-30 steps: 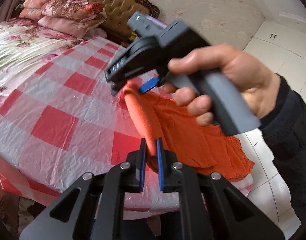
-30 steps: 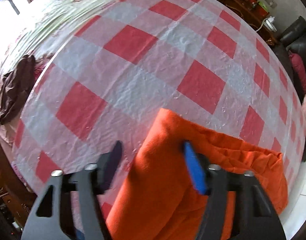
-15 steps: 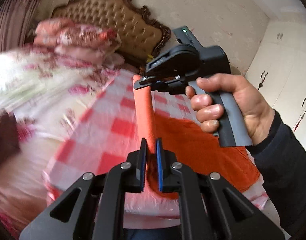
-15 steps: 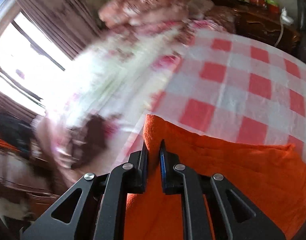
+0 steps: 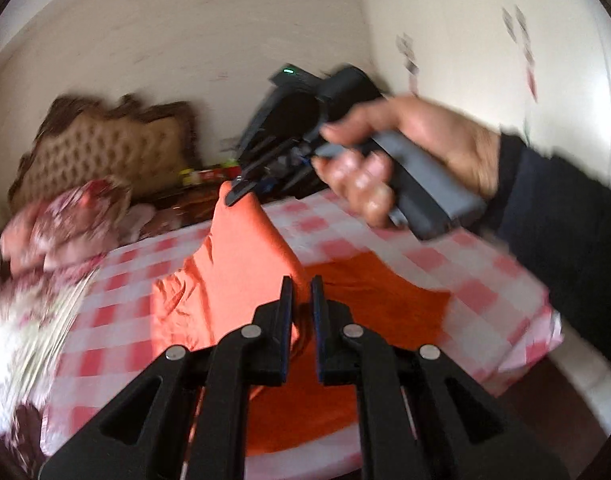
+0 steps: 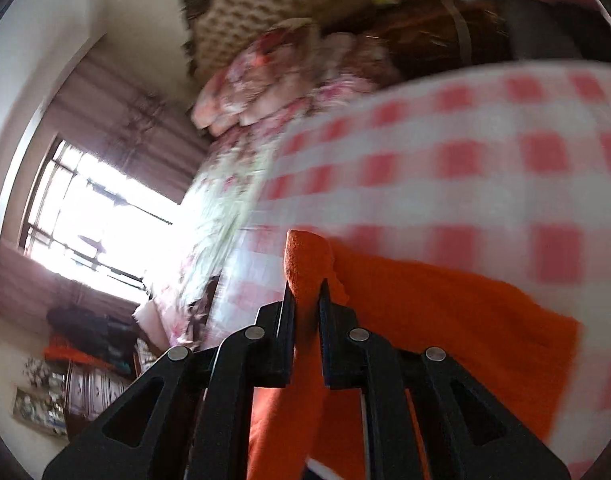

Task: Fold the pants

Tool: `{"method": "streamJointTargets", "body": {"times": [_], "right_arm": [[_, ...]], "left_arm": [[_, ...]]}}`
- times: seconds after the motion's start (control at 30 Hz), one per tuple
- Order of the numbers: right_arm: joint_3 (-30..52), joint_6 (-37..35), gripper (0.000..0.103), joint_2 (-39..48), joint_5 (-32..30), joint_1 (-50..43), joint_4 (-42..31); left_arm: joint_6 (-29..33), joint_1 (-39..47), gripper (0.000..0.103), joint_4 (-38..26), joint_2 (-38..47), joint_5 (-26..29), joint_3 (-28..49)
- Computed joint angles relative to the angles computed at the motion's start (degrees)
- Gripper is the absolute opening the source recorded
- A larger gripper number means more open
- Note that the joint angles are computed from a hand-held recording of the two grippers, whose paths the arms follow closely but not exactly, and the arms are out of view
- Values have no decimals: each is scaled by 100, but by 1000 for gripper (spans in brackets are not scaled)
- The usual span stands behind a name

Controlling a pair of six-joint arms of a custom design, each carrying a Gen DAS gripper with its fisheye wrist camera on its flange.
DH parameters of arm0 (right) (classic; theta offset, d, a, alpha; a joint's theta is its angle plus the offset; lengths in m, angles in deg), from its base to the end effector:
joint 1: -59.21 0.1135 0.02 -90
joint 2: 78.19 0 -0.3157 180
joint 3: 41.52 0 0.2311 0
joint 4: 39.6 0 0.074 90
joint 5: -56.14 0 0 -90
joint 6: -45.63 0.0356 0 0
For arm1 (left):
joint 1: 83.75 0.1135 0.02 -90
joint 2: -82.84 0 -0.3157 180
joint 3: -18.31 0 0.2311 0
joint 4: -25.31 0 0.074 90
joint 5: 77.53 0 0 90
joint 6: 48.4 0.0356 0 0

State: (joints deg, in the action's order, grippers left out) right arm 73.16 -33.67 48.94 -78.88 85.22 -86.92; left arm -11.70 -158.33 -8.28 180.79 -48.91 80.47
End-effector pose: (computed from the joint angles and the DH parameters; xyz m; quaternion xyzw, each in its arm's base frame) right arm 0.4259 0.2358 0.2297 -0.2177 0.8706 0.4267 0.1122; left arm 0.1054 -0.2647 0.2058 0.0664 0.8484 0.0823 0.5187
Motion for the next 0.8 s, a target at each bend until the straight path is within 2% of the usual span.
{"method": "streamJointTargets", "body": {"times": [0.1, 0.17, 0.23, 0.27, 0.3, 0.37, 0.43, 0.47, 0.57, 0.63, 0.73, 0.77, 0.8], "right_arm": [[-359, -320, 10, 384, -149, -512, 103], [-510, -377, 10, 644, -256, -691, 338], [-595, -338, 19, 807, -257, -755, 464], [-635, -317, 25, 861, -139, -763, 504], [-650, -343, 25, 878, -83, -757, 535], [-1070, -442, 31, 653, -49, -728, 909], [-1475, -479, 47, 390, 29, -699, 1278], [-1727, -557, 52, 248, 98, -661, 1492], [-2099, -814, 52, 54, 445, -533, 1673], [-2228, -960, 52, -12, 602, -494, 1710], [-2339, -991, 52, -6, 827, -371, 1819], [-2355, -1005, 52, 3, 795, -375, 1837], [-2385, -998, 47, 0, 760, -387, 1881]], "left_arm": [[661, 227, 9, 717, 1418, 188, 640], [812, 246, 9, 603, 2264, 23, 1205], [764, 281, 9, 462, 2771, -115, 1522], [691, 259, 14, 375, 2889, -202, 1561], [705, 223, 17, 382, 3002, -289, 1583], [234, 54, 43, -104, 3199, -586, 1726], [-285, -74, 44, -766, 3434, -901, 1967], [-352, -88, 44, -832, 3482, -954, 1968], [-540, -149, 44, -988, 3581, -975, 1934], [-269, -115, 44, -682, 3572, -952, 1821], [-383, -47, 44, -873, 3646, -953, 1942], [-167, 41, 44, -607, 3583, -881, 1821], [-267, 31, 42, -716, 3604, -827, 1876]]}}
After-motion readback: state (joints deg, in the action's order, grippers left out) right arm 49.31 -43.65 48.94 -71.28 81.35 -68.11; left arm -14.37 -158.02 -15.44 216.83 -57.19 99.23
